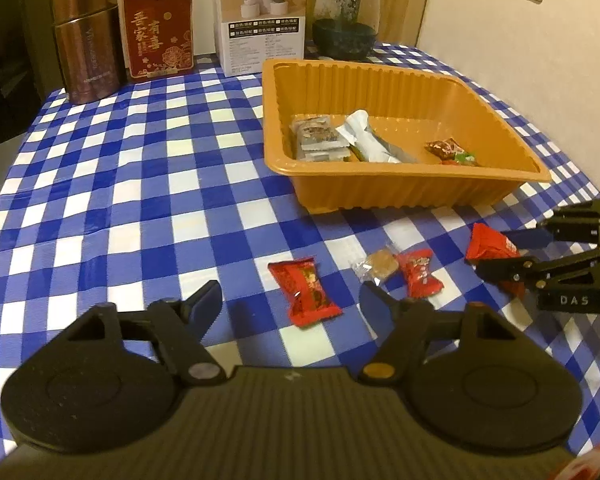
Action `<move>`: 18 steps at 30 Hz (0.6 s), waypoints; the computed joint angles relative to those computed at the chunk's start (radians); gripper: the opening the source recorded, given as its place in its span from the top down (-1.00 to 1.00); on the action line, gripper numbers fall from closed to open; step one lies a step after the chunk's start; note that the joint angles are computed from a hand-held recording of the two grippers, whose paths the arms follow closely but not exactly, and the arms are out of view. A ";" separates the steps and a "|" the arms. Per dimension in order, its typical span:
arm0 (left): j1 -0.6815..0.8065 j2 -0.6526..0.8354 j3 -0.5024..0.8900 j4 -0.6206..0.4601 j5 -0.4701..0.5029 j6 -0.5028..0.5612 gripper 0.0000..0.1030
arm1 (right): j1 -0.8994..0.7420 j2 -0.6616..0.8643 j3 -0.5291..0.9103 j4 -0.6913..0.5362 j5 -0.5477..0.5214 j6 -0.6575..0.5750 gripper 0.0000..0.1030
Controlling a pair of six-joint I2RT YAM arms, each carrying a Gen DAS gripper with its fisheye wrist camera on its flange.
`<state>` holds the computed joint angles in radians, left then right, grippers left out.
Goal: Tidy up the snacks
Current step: 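Grasp a large red packet with the right tool while the left tool grasps a red candy, then carry the red packet and red candy toward the orange tray with both tools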
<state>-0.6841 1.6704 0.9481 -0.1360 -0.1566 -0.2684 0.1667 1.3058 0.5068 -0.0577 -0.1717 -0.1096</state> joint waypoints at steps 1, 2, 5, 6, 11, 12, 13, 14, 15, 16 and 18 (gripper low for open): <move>-0.004 0.007 0.005 0.002 -0.004 0.000 -0.31 | 0.005 -0.002 0.000 -0.002 0.004 0.010 0.39; -0.009 0.018 0.012 0.006 -0.011 0.002 -0.29 | 0.013 -0.009 -0.002 -0.005 0.014 0.019 0.40; -0.020 0.051 0.036 0.006 -0.028 0.002 -0.08 | 0.032 -0.030 -0.006 -0.017 0.029 0.033 0.42; -0.023 0.063 0.045 0.002 -0.037 0.002 0.04 | 0.036 -0.039 -0.009 -0.019 0.032 0.036 0.43; -0.028 0.112 0.084 -0.027 -0.062 -0.005 0.26 | 0.043 -0.045 -0.005 -0.024 0.046 0.054 0.43; -0.029 0.111 0.083 -0.027 -0.061 -0.003 0.32 | 0.040 -0.043 -0.004 -0.025 0.045 0.056 0.43; -0.030 0.109 0.082 -0.028 -0.062 -0.001 0.37 | 0.039 -0.044 -0.005 -0.025 0.047 0.057 0.43; -0.031 0.108 0.082 -0.030 -0.064 0.001 0.40 | 0.038 -0.045 -0.005 -0.025 0.051 0.059 0.43; -0.031 0.108 0.082 -0.031 -0.063 0.002 0.49 | 0.035 -0.045 -0.005 -0.026 0.051 0.062 0.43; -0.029 0.108 0.082 -0.031 -0.058 0.001 0.55 | 0.034 -0.048 -0.006 -0.027 0.052 0.067 0.43; -0.029 0.107 0.082 -0.034 -0.059 -0.001 0.56 | 0.029 -0.049 -0.003 -0.032 0.052 0.078 0.43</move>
<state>-0.7129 1.7776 1.0303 -0.1699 -0.2156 -0.2697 0.1955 1.2571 0.5033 -0.0895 -0.1193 -0.0313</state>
